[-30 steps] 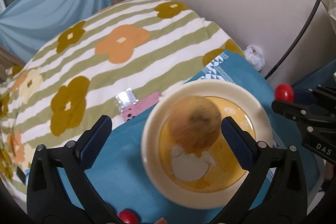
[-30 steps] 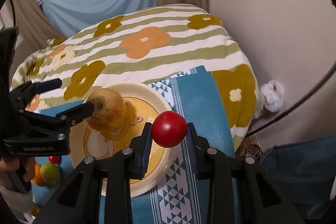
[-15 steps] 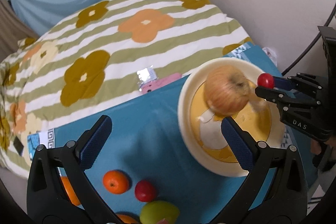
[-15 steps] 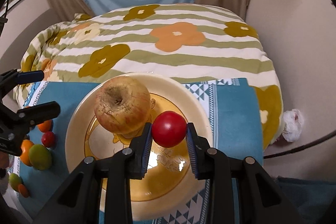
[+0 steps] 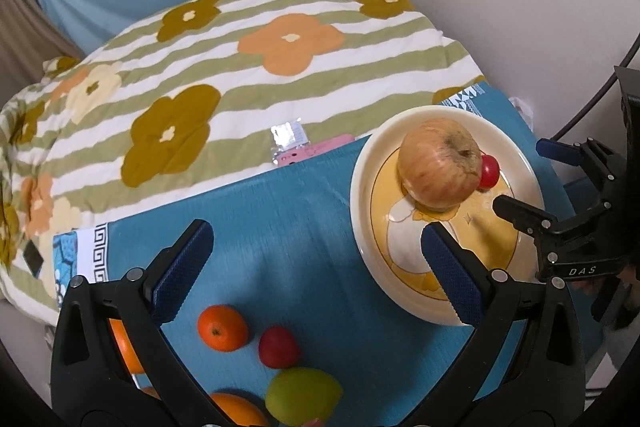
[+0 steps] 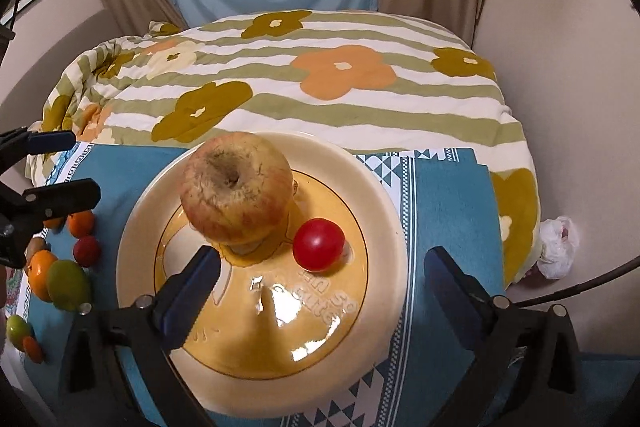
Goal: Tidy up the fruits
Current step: 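Withdraw both tools from the plate back toward the remaining fruit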
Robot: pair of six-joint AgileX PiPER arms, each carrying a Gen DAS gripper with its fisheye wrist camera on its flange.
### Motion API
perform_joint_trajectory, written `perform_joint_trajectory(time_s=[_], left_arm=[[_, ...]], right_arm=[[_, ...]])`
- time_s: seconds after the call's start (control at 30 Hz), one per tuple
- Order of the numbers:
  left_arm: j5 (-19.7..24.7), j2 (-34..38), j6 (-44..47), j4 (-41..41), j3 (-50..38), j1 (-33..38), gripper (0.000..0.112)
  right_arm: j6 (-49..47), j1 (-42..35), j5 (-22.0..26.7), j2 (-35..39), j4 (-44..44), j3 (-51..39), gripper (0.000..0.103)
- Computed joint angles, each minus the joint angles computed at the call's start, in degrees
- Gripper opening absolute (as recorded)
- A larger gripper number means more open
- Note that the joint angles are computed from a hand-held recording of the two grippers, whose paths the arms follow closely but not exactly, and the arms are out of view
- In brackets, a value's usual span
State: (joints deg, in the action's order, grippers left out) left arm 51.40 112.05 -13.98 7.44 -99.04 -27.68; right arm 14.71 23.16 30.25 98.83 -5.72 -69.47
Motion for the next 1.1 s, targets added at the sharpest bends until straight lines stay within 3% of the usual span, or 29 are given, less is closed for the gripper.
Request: perform_joint_trajectory(time_s=[0.5, 0.7, 0.9, 1.1], left_arm=[[0.6, -11.7, -8.7, 7.9, 6.9, -3.7, 0.103], [2.4, -19.6, -15.2, 12.7, 12.0, -6.6, 0.103], [6.8, -29.7, -24.8, 19.5, 19.2, -11.2, 0.103], [15.0, -40.1, -34.1, 26.0, 26.5, -15.9, 0.103]], right_arm=[[5.1, 2.6, 5.1, -11.2, -2.3, 3.1, 0.102], [9.0, 5.3, 10.2, -17.4, -3.1, 3.4, 0.102], [11.0, 9.2, 14.2, -22.9, -3.2, 3.5, 0.102], [13.3, 15.9, 16.5, -25.1, -4.9, 2.8, 0.102]])
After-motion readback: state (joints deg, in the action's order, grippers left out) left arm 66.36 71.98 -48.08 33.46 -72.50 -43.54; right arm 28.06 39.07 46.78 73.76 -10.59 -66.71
